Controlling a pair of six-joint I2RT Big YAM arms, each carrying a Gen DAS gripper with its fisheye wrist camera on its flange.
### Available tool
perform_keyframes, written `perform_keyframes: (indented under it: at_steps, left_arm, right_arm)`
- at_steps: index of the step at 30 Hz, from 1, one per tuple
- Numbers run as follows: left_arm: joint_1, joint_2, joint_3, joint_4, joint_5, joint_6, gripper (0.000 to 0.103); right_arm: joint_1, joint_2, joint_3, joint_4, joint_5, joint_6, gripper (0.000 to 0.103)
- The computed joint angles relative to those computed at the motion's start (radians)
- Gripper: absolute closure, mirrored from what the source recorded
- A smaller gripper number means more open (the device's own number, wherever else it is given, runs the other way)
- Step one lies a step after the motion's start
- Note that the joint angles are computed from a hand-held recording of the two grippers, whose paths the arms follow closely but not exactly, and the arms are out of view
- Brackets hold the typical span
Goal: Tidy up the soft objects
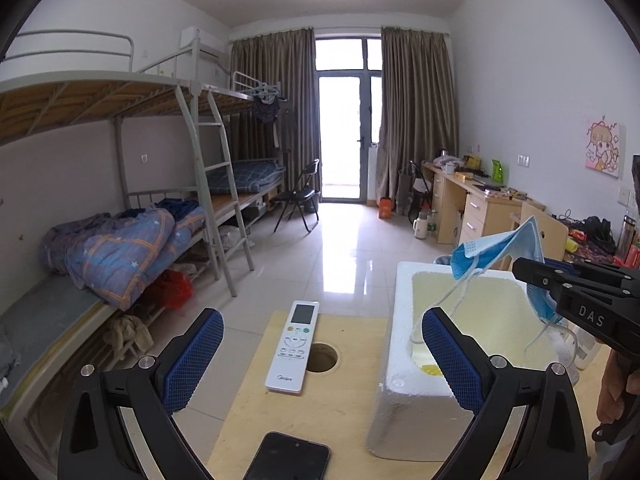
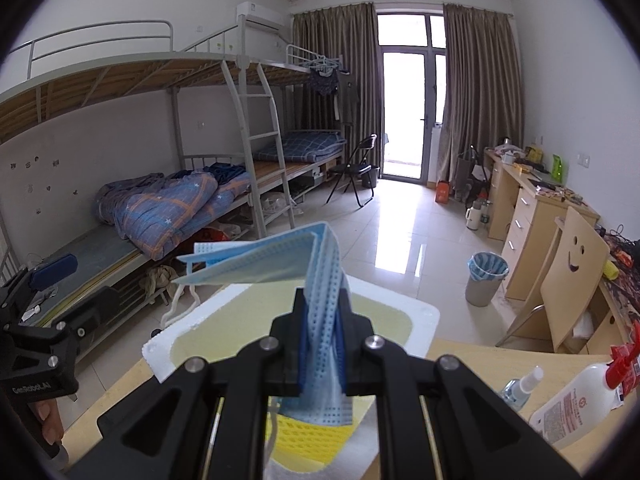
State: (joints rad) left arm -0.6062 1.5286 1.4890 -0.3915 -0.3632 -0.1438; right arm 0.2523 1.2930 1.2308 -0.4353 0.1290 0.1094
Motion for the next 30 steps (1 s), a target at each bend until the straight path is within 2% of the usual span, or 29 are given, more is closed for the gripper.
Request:
perform_keyframes:
  at_steps: [3, 6, 8, 9, 10, 11, 20, 30]
  left_arm:
    - [0.001, -0.003, -0.005, 0.005, 0.001, 0.003, 0.003]
    - [0.000, -0.006, -0.012, 0.017, -0.006, -0.001, 0.003]
    - [-0.002, -0.007, -0.015, 0.025, -0.012, 0.003, 0.003]
    - [-0.003, -0.005, -0.013, 0.025, -0.011, 0.007, 0.003]
    - [-0.004, -0.005, -0.014, 0.025, -0.010, 0.009, 0.003]
    - [-0.005, -0.006, -0.016, 0.027, -0.009, 0.009, 0.003]
    - [-0.011, -0.024, -0.033, 0.026, 0.000, 0.001, 0.003]
    - [-0.051, -0.098, -0.080, 0.048, -0.040, -0.007, 0.001]
  right_arm:
    - [0.002, 0.003, 0.004, -0.008, 0.009, 0.006, 0.087]
    - [0.008, 0.010, 0.014, -0.025, 0.007, 0.008, 0.078]
    - [0.010, 0.013, 0.017, -0.030, 0.018, 0.006, 0.060]
    - [0.014, 0.013, 0.019, -0.033, 0.036, 0.006, 0.040]
    - [0.017, 0.014, 0.019, -0.031, 0.048, 0.006, 0.027]
    - [0.019, 0.008, 0.012, -0.020, 0.054, 0.008, 0.024]
    - [0.030, -0.021, 0.012, -0.031, 0.050, 0.011, 0.021]
    - [0.053, -0.109, -0.018, -0.065, 0.069, 0.028, 0.021]
